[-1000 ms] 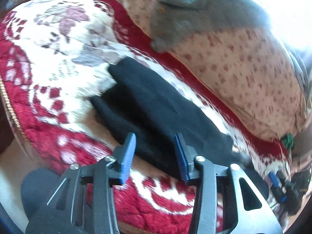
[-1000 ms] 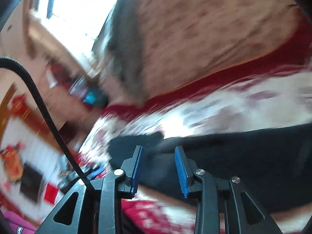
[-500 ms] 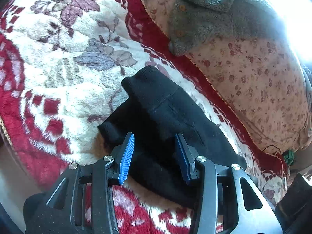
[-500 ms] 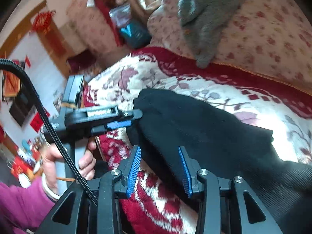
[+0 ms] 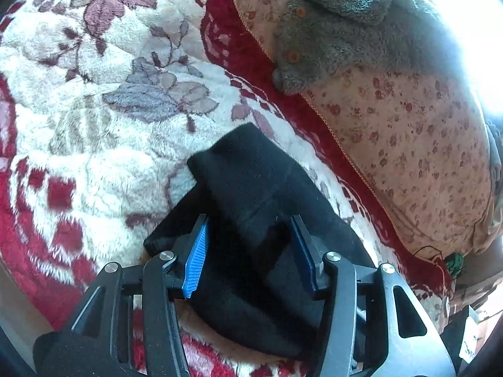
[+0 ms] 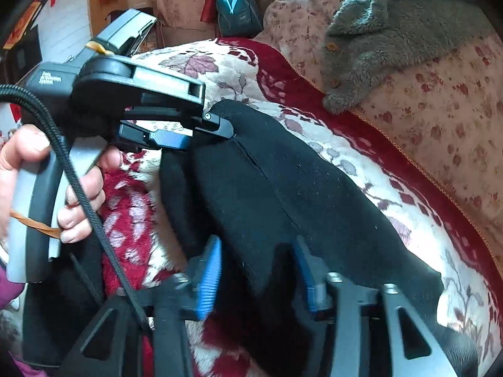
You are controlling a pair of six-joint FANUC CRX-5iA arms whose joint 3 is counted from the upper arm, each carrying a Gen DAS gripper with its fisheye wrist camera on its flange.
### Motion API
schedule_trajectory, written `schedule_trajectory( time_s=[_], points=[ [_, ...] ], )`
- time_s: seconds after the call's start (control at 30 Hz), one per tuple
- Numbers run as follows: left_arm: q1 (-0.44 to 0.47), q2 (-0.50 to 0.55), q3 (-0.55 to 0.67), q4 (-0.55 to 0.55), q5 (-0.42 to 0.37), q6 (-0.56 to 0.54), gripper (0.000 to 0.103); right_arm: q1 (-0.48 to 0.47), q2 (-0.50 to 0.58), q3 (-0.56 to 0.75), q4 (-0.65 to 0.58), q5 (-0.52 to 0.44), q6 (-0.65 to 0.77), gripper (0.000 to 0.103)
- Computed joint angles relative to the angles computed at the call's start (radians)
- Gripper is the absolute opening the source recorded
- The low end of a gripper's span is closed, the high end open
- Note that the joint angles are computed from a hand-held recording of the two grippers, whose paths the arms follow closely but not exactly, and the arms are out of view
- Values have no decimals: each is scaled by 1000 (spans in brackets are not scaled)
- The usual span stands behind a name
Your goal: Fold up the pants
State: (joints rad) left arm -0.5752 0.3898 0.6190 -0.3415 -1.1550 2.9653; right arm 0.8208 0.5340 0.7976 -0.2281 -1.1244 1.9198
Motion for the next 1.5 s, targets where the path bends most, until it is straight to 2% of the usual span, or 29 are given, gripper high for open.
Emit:
schedule_trajectory(
  time_s=[0.07, 0.17, 0.2, 0.23, 0.3, 0.37, 0.57, 0.67, 0.73, 0.87, 1.0, 1.1, 1.17, 1.27, 1.33, 1.43, 1.5],
  points=[
    [3, 8, 12, -14, -9, 3, 50, -5, 15, 18, -17, 3, 28, 16],
    [17, 0, -15, -8, 40, 18, 48, -19, 22, 38, -56, -14, 44, 8],
    [20, -2, -20, -7, 49, 16, 31, -27, 18, 40, -77, -16, 48, 8],
    [18, 3, -9, -13, 34, 13, 23, -33, 10, 35, -95, -11, 54, 6],
    [7, 4, 7, -34, 18, 12, 14, -47, -5, 33, -140, -8, 57, 6],
    [-20, -4, 27, -78, -2, 15, 13, -73, -5, 63, -205, -37, 46, 6],
    [-79, -22, 60, -136, -81, -7, 12, -120, 2, 129, -327, -138, 26, 6],
    [-88, -10, 56, -138, -127, 5, 13, -109, -12, 91, -321, -132, 30, 6],
    [-84, 10, 59, -130, -152, 9, 12, -89, -24, 41, -291, -88, 15, 7],
    [-87, 44, 86, -137, -192, -7, 14, -63, 18, 62, -243, -134, -51, 18],
    [-98, 40, 107, -160, -223, -1, 22, -115, 18, 103, -340, -180, -78, 19],
    [-118, 43, 144, -196, -265, 14, 22, -169, -41, 45, -366, -135, -100, 21],
    [-157, 73, 223, -269, -351, -1, 22, -202, -85, -6, -335, -89, -123, 25],
    [-207, 106, 315, -365, -426, -25, 22, -247, -127, -55, -271, -35, -149, 32],
    [-222, 122, 358, -387, -433, -56, 22, -272, -136, -65, -232, -20, -158, 33],
    [-217, 157, 420, -341, -364, -164, 26, -328, -125, -48, -213, -45, -154, 36],
    [-191, 181, 440, -247, -272, -248, 41, -367, -105, -16, -247, -85, -129, 37]
  ],
)
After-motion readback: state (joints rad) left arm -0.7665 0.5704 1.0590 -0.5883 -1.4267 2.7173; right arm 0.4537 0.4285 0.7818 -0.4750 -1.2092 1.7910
